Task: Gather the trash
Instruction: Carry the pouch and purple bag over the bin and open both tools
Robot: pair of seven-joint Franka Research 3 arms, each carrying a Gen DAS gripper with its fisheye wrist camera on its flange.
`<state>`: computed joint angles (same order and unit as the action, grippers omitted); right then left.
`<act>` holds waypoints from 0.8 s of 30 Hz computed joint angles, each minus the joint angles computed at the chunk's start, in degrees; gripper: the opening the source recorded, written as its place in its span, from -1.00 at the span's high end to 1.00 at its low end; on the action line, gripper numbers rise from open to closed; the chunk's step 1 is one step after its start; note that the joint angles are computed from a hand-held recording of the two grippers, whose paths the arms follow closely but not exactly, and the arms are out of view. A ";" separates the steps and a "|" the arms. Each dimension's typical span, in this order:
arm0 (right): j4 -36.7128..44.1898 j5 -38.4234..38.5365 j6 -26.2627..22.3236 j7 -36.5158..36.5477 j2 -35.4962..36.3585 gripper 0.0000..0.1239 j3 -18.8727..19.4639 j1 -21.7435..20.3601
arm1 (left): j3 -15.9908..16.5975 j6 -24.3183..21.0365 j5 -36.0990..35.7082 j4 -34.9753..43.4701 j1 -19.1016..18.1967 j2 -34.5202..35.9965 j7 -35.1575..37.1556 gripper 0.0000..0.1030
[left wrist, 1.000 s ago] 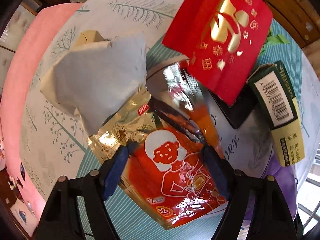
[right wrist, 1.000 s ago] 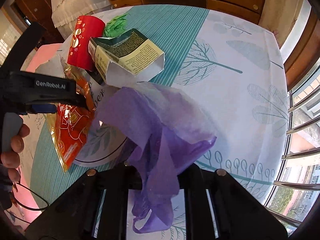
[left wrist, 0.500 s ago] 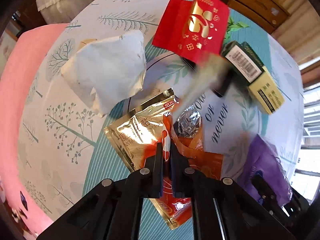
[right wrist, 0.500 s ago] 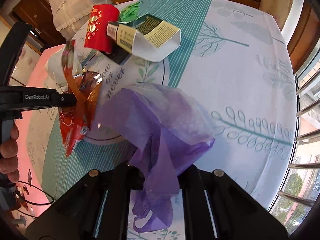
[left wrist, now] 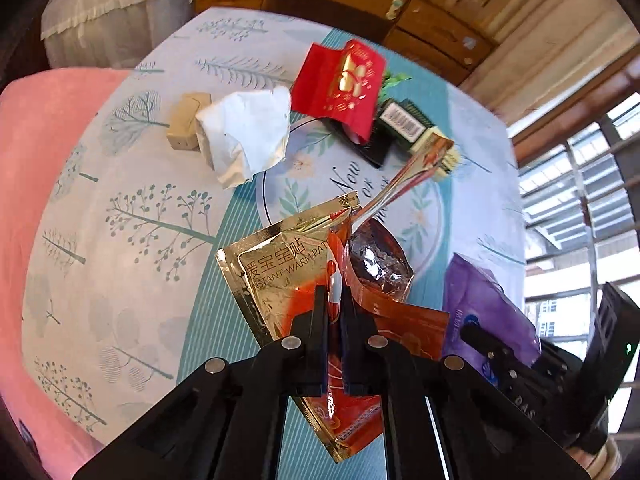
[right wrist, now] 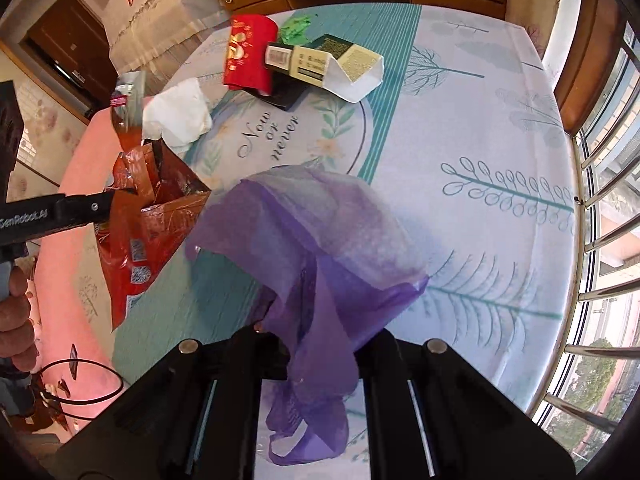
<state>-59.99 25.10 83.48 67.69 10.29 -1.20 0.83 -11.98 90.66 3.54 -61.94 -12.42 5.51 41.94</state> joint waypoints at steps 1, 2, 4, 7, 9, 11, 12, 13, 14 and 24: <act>-0.85 0.23 0.17 0.30 -1.08 0.90 0.05 0.06 | -0.06 0.35 -0.53 -1.49 0.14 -1.93 1.50 0.93; -2.06 0.44 0.38 0.53 -2.35 0.90 0.05 0.14 | 0.06 -0.28 -1.23 -1.25 0.45 -3.09 2.89 0.93; -5.01 0.59 0.85 1.01 -5.51 0.90 -0.05 0.51 | 0.33 0.51 -2.97 -5.65 0.90 -7.91 6.06 0.93; -10.50 -0.14 2.08 1.88 -11.03 0.90 -0.22 1.52 | 1.08 1.54 -4.96 -10.37 1.29 -13.46 10.36 0.93; -15.53 -1.36 3.62 2.98 -15.94 0.90 -0.21 2.35 | 1.77 2.79 -6.64 -14.57 1.25 -17.53 13.05 0.93; -20.93 -2.46 5.27 5.19 -21.43 0.90 0.07 3.16 | 3.02 3.33 -9.06 -18.81 1.01 -22.20 16.25 0.93; -24.04 -3.30 6.56 6.62 -24.49 0.90 0.50 3.57 | 3.52 3.45 -9.98 -20.82 0.78 -24.53 17.60 0.93; -27.01 -4.08 7.69 8.26 -27.59 0.90 0.97 3.91 | 4.11 3.75 -10.80 -22.86 0.53 -26.68 19.05 0.93; -30.13 -4.71 8.72 10.16 -30.88 0.90 1.50 4.19 | 4.96 3.95 -11.84 -25.32 0.12 -29.52 20.90 0.93; -50.46 -7.82 8.44 28.69 -58.18 0.90 8.58 6.62 | 10.16 0.37 -17.29 -41.40 -4.37 -52.10 28.26 0.93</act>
<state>-110.44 17.27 91.92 96.38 -47.89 7.38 7.44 -1.81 91.03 -13.75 -103.34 -16.79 -46.59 70.20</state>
